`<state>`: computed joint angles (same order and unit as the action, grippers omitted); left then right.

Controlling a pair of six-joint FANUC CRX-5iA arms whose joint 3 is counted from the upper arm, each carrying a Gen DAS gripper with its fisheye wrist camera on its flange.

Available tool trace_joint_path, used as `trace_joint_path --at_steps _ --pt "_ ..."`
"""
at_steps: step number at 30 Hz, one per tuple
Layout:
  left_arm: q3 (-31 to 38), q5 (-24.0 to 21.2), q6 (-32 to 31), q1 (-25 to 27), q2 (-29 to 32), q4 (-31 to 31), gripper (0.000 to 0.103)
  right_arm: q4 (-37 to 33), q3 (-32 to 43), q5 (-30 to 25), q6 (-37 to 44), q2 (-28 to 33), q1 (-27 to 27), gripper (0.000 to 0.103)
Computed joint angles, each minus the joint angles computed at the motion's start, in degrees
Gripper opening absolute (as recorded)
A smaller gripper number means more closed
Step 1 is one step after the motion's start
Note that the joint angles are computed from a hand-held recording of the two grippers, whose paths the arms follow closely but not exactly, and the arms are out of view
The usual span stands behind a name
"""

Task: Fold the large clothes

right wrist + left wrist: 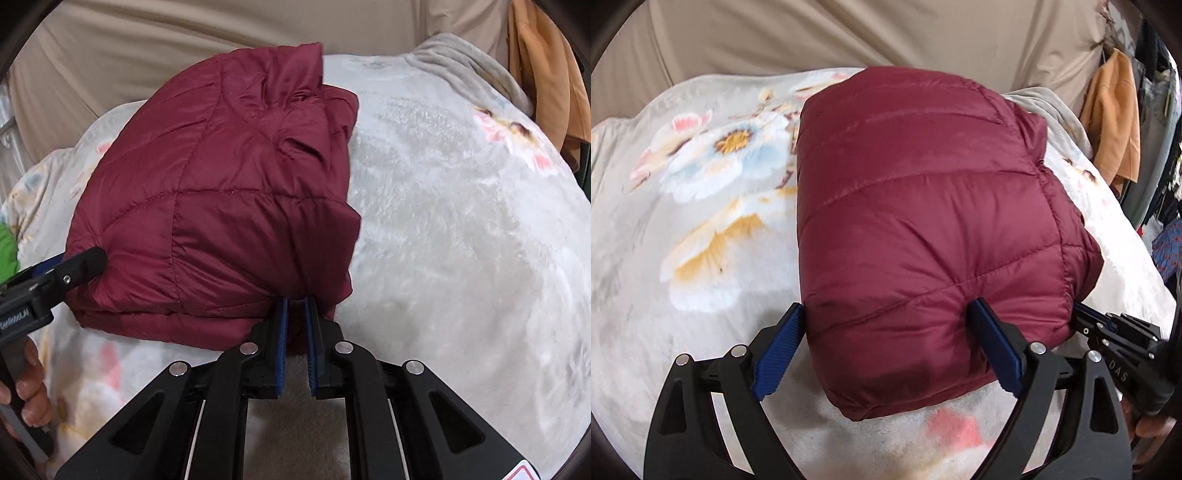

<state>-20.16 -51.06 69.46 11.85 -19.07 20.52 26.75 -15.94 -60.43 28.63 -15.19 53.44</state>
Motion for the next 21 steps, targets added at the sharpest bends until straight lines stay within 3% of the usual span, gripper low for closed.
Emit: trace_joint_path --at_steps 5,6,9,13,15,18,21 --pt "1.2 -2.6 0.6 1.2 -0.4 1.0 0.086 0.5 1.0 -1.0 -1.9 -1.7 0.6 0.012" --pt "1.2 -2.3 0.3 1.5 -1.0 1.2 0.086 2.2 0.2 0.6 -3.6 -3.3 0.7 0.018" --pt "1.5 -1.5 -1.8 2.7 -2.1 4.2 0.086 5.4 -0.3 5.2 -6.3 -5.7 -1.0 0.051" --pt "3.2 0.5 -2.5 3.5 -1.3 6.5 0.088 4.8 2.9 7.7 -3.7 -3.2 -4.8 0.06" --pt "4.1 0.7 -2.0 3.9 -0.2 7.0 0.089 1.8 5.2 8.1 -0.8 -0.7 -6.9 0.063" --pt "5.2 0.6 -1.0 4.2 2.0 7.6 0.09 -8.8 9.2 8.2 5.9 2.8 -10.8 0.063" --pt "6.2 0.4 1.7 3.7 4.1 4.8 0.09 -17.1 10.9 7.4 9.9 5.1 -13.3 0.064"
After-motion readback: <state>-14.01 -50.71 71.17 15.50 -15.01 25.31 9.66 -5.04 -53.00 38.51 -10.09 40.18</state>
